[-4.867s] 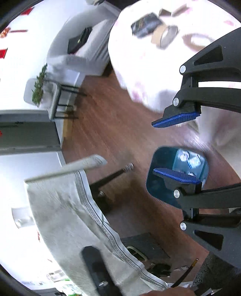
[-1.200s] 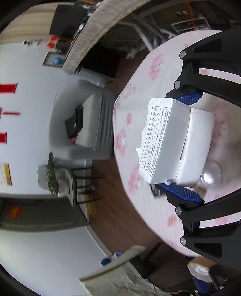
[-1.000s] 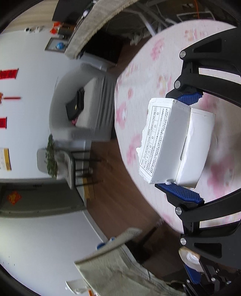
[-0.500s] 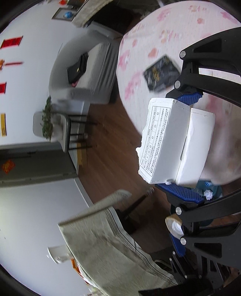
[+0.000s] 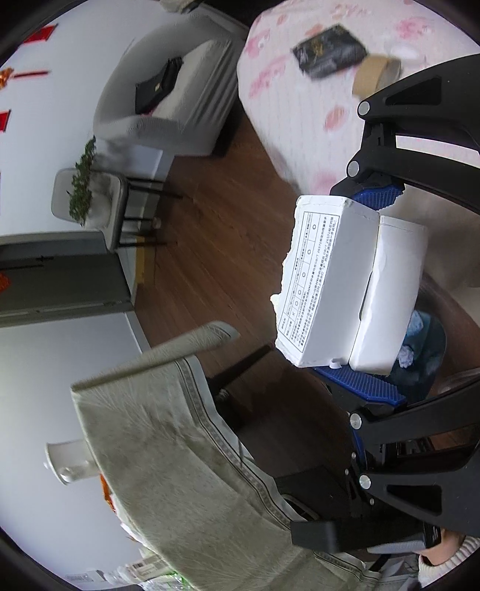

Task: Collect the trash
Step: 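Carry the tape core and white boxes over the teal bin, then open the left gripper to drop the tape core while the right opens to drop the boxes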

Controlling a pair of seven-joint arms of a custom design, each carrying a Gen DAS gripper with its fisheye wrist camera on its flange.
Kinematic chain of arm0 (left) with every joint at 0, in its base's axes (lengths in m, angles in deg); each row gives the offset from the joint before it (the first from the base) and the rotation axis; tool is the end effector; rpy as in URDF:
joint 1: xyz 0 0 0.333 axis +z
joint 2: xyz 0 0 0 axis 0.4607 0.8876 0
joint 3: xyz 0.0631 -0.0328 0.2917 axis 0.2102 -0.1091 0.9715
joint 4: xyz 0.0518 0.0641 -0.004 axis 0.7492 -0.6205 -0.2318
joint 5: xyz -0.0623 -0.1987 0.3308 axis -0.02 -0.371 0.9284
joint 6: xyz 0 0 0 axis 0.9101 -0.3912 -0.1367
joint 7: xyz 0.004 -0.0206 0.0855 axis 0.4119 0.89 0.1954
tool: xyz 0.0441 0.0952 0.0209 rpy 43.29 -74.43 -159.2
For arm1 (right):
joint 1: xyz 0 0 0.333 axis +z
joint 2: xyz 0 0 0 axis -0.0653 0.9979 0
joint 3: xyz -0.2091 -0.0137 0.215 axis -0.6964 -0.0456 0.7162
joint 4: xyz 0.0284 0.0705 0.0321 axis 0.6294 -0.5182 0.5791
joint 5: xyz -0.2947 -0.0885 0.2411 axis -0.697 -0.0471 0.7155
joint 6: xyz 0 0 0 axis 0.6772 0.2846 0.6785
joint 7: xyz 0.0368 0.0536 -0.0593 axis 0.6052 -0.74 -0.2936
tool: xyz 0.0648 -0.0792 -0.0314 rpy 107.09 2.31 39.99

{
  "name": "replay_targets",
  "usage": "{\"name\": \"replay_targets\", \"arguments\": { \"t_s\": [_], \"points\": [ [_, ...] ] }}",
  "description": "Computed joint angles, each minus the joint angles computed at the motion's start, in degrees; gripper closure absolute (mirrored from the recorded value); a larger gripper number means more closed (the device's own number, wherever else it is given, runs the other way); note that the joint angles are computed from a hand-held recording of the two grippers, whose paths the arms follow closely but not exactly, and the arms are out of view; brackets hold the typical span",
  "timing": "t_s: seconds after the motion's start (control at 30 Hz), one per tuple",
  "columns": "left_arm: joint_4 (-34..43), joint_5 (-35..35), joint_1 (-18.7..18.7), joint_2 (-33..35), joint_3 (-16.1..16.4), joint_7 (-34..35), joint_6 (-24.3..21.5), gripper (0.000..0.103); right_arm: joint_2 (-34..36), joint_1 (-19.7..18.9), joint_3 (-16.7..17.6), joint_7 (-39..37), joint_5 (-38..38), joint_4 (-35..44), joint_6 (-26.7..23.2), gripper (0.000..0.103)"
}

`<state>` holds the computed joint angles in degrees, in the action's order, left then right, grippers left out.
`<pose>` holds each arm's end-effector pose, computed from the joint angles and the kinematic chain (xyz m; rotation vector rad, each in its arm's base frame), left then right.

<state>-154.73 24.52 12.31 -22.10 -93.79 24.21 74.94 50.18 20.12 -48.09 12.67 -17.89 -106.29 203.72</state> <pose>0.4331 -0.2887 0.4233 -2.1685 1.5371 -0.7881 0.5448 0.3209 0.5238 -2.2083 0.9069 -0.2358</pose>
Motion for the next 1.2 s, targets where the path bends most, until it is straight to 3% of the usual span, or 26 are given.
{"name": "replay_targets", "arguments": {
  "t_s": [0.5,0.8,0.87,1.2],
  "points": [
    [-8.2,-6.9,1.6,-0.1,2.6,5.1,2.5,0.066,5.6,3.8,1.2,3.8,-4.5,3.6,-1.6,0.029],
    [-9.6,-7.5,3.3,1.3,3.3,6.9,3.9,0.064,8.7,5.6,1.1,6.1,-7.3,5.5,-2.6,0.029],
    [-10.1,-7.7,3.6,1.3,3.3,6.5,4.3,0.05,9.3,5.9,1.0,6.5,-7.8,5.7,-2.8,0.029],
    [-13.3,-6.4,4.6,-3.8,2.8,3.5,3.6,0.048,11.9,7.2,0.5,8.4,-10.8,7.1,-4.3,0.029]
  ]
}}
